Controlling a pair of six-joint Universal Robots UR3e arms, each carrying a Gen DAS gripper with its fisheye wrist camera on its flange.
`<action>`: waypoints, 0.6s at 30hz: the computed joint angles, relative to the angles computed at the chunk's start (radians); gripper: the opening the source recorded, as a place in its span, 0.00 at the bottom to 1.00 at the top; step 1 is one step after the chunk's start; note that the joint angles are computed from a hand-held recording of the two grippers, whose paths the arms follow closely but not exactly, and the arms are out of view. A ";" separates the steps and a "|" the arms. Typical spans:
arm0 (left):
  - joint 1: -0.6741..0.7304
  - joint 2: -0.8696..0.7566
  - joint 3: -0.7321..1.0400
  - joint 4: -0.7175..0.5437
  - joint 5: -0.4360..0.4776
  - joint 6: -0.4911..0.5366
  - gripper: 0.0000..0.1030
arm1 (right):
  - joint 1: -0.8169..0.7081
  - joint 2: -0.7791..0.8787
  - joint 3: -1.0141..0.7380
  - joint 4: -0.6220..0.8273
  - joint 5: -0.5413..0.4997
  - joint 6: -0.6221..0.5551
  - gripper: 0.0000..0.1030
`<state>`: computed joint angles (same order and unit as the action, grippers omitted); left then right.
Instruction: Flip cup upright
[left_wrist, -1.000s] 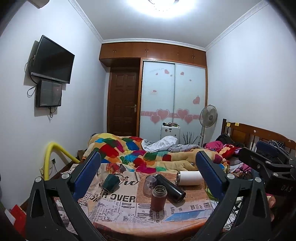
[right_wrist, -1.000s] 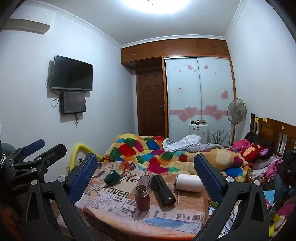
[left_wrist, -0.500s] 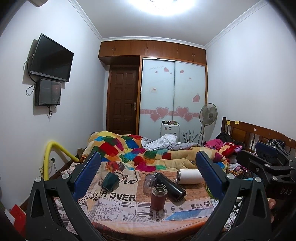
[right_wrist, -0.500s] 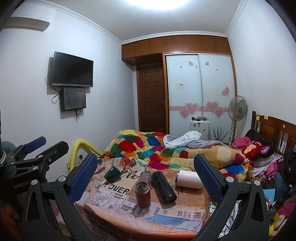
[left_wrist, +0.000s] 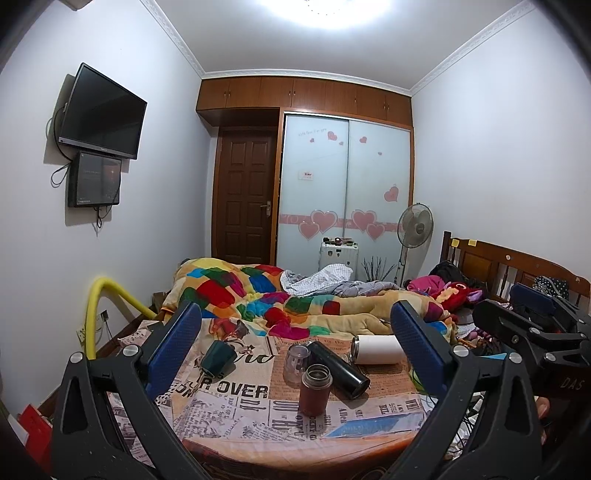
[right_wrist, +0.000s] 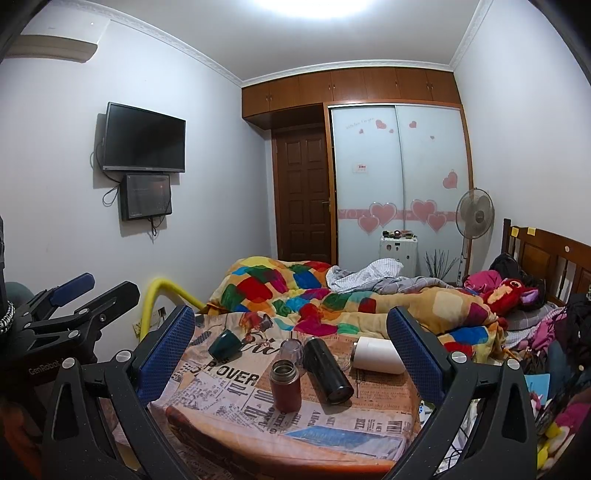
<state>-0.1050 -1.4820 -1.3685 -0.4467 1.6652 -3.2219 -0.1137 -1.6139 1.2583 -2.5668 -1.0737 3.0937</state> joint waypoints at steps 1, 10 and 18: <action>-0.001 -0.001 0.001 -0.001 0.001 0.000 1.00 | 0.000 0.001 -0.001 0.000 0.001 0.000 1.00; -0.008 -0.006 0.001 0.005 0.005 0.000 1.00 | -0.001 0.000 -0.005 0.005 0.002 0.000 1.00; -0.014 -0.006 -0.003 0.008 0.008 -0.003 1.00 | -0.002 -0.004 0.004 0.003 0.002 -0.001 1.00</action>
